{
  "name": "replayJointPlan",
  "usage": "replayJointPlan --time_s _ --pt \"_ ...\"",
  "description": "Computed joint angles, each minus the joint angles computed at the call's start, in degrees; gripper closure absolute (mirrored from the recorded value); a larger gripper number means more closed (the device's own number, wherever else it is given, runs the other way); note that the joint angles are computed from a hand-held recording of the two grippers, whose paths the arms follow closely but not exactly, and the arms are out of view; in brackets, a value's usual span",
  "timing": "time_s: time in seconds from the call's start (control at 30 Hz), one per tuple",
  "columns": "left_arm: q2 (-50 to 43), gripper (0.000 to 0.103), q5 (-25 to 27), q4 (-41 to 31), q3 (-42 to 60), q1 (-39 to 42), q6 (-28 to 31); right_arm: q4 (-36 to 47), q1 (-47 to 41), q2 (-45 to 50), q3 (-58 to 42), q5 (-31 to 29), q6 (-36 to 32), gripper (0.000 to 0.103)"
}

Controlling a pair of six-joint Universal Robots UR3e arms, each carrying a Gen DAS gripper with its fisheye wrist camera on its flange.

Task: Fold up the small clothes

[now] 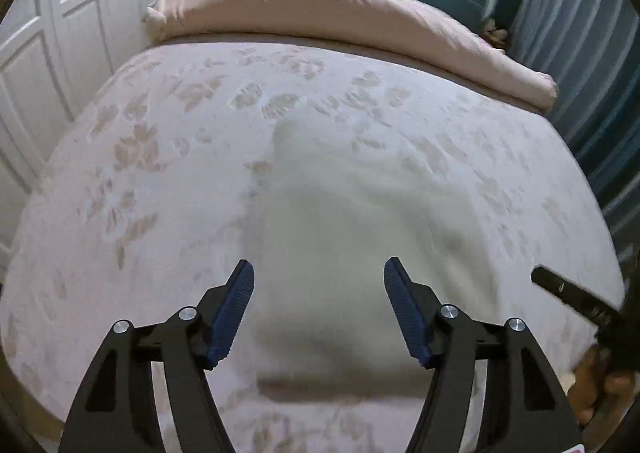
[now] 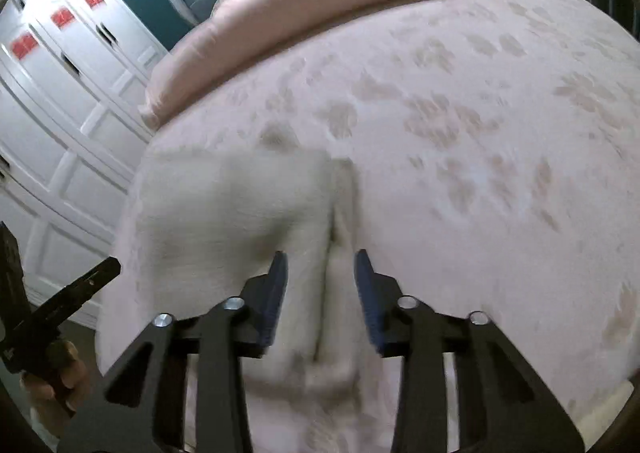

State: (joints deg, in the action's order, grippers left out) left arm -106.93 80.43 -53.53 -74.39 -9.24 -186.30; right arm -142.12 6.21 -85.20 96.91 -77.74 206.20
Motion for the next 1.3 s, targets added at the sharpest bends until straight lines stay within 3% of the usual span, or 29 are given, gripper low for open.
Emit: replayJointPlan --time_s 0.1,0.23,0.37,0.43,0.57,0.7,0.83,0.97,1.2,1.3 --pt "5.65 0.039 0.93 3.41 -7.89 -0.94 0.81 1.57 4.31 -1.62 -1.88 -1.75 -1.47 0.069" --pt "2.51 0.039 5.39 1.11 -4.38 -5.35 0.51 3.69 9.82 3.92 -10.25 -4.78 -2.81 0.070" --pt "-2.04 0.039 9.89 -0.08 -3.03 -7.43 -0.37 11.38 14.87 15.86 -21.58 -16.46 -5.68 0.077" --pt "-3.07 0.039 11.87 -0.40 -3.19 -8.25 -0.83 13.87 13.70 17.74 -20.09 -18.33 -4.82 0.078" --pt "-3.99 0.039 13.76 0.20 -5.00 -8.90 -1.34 12.23 10.51 13.55 -13.98 -14.72 -2.18 0.077" --pt "-4.67 0.039 15.81 0.88 -5.94 -9.79 -1.58 16.68 14.04 15.13 -20.67 -20.43 -4.54 0.077" --pt "-4.97 0.037 16.99 1.42 -6.34 -10.58 -1.71 17.35 15.03 19.21 -20.78 -24.06 -5.93 0.075" --pt "-5.04 0.037 18.52 1.25 -6.61 -11.37 -2.14 16.02 13.70 14.47 -17.32 -21.30 -2.19 0.073" --pt "-4.06 0.036 17.67 0.57 -8.49 -11.44 -4.80 17.86 18.64 9.86 -14.50 -26.34 4.56 0.067" --pt "-3.72 0.036 18.93 1.08 -9.85 -12.33 -6.21 18.11 20.86 10.63 -14.14 -28.81 7.11 0.060"
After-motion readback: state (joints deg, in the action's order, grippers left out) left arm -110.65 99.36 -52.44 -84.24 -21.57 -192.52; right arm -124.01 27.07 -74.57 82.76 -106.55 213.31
